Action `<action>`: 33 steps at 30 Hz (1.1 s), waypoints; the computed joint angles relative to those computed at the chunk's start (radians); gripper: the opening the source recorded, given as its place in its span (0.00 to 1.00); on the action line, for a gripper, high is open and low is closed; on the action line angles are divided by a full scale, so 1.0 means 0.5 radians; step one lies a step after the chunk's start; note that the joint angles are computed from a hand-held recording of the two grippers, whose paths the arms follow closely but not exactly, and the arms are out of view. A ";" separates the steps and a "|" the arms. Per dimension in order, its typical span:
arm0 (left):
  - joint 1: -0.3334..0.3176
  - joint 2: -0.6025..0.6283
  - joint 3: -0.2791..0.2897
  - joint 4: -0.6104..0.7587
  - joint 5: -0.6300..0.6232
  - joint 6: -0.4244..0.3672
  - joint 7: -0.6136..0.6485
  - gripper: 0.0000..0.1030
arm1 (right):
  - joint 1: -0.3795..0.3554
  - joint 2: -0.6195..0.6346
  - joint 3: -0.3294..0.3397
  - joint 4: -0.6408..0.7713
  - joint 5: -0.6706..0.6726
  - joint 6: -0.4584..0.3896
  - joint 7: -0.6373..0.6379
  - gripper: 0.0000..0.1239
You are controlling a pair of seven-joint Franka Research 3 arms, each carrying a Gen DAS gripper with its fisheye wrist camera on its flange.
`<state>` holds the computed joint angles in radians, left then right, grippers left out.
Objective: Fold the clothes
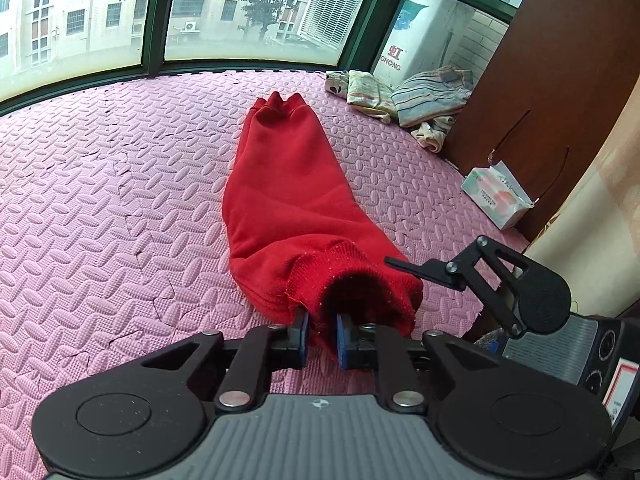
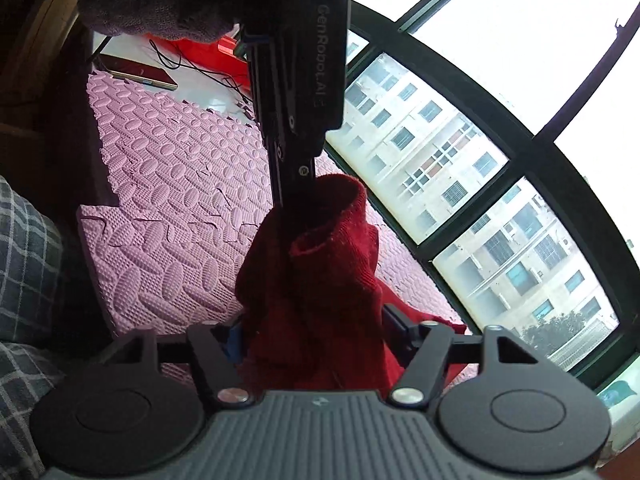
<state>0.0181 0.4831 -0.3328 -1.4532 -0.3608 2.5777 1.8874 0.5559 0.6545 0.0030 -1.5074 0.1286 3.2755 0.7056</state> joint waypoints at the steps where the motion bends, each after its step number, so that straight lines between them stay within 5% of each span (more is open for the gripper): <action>1: 0.017 -0.024 -0.013 -0.042 -0.015 0.028 0.039 0.24 | -0.032 -0.007 0.040 0.004 0.008 -0.029 0.005 0.41; 4: 0.064 -0.111 -0.055 -0.194 -0.076 0.159 0.203 0.47 | -0.200 -0.047 0.248 0.018 0.065 -0.177 0.044 0.29; 9: 0.086 -0.236 -0.108 -0.441 -0.106 0.504 0.514 0.64 | -0.385 -0.068 0.453 0.104 0.221 -0.403 0.107 0.25; 13: 0.232 -0.241 -0.356 -0.572 -0.202 0.822 1.028 0.74 | -0.466 -0.065 0.531 0.200 0.370 -0.571 0.114 0.24; 16: 0.299 -0.174 -0.494 -0.590 -0.090 0.967 1.293 0.74 | -0.489 -0.067 0.546 0.242 0.444 -0.633 0.078 0.23; 20: 0.232 -0.067 -0.455 -0.538 0.171 1.092 1.325 0.74 | -0.483 -0.054 0.528 0.298 0.487 -0.725 0.009 0.23; 28: 0.376 0.149 -0.656 -0.455 0.591 1.197 1.528 0.75 | -0.479 -0.022 0.498 0.413 0.541 -0.936 -0.149 0.22; 33: 0.432 0.231 -0.714 -0.445 0.800 1.164 1.556 0.57 | -0.477 0.001 0.478 0.479 0.593 -1.044 -0.205 0.22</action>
<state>0.2344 0.5986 -0.6898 -1.6758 0.0393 3.1597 2.6654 0.3173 0.6549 0.2418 -1.2681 0.4249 2.7533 0.6029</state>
